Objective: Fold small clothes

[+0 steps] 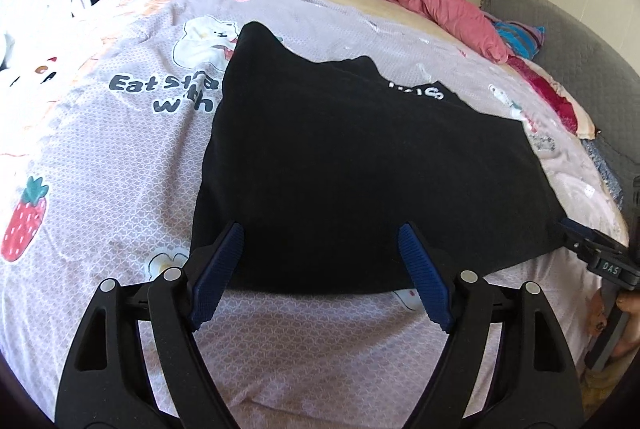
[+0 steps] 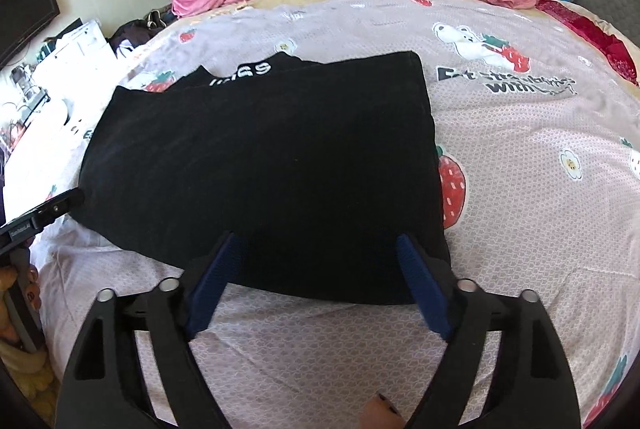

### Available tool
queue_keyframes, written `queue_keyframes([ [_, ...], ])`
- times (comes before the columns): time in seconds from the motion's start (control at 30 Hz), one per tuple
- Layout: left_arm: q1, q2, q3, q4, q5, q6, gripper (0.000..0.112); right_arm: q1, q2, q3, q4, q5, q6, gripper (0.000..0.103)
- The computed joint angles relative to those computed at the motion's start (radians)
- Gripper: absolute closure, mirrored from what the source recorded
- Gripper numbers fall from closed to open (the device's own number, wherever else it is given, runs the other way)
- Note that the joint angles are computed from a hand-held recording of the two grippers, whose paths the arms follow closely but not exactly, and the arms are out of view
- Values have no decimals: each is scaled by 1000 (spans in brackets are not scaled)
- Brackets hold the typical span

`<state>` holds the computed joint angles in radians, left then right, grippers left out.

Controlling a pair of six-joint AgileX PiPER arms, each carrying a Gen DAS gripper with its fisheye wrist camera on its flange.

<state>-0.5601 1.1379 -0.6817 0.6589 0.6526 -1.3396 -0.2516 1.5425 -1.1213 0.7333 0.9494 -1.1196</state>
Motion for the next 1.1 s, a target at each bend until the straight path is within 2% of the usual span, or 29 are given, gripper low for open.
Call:
queue_keyframes([
  [0.13,-10,-38,-1,-18,12,13,30,2,-21,16,21,-18,-18,17],
  [0.17,-14,-39,-5,-18,19,13,29,0,-29,22,35,-25,-28,7],
  [0.2,-19,-40,-9,-17,31,12,27,-5,-35,28,50,-28,-37,6],
  [0.33,-36,-49,-18,-4,61,-4,19,-14,-50,36,90,-32,-61,5],
  [0.53,-78,-63,-23,52,100,-66,19,-28,-71,50,153,-30,-119,5],
  [0.77,-85,-67,-31,55,139,-76,19,-18,-117,88,207,-24,-181,5],
  [1.1,-74,-91,-36,51,187,-70,19,56,-172,152,200,-82,-207,5],
])
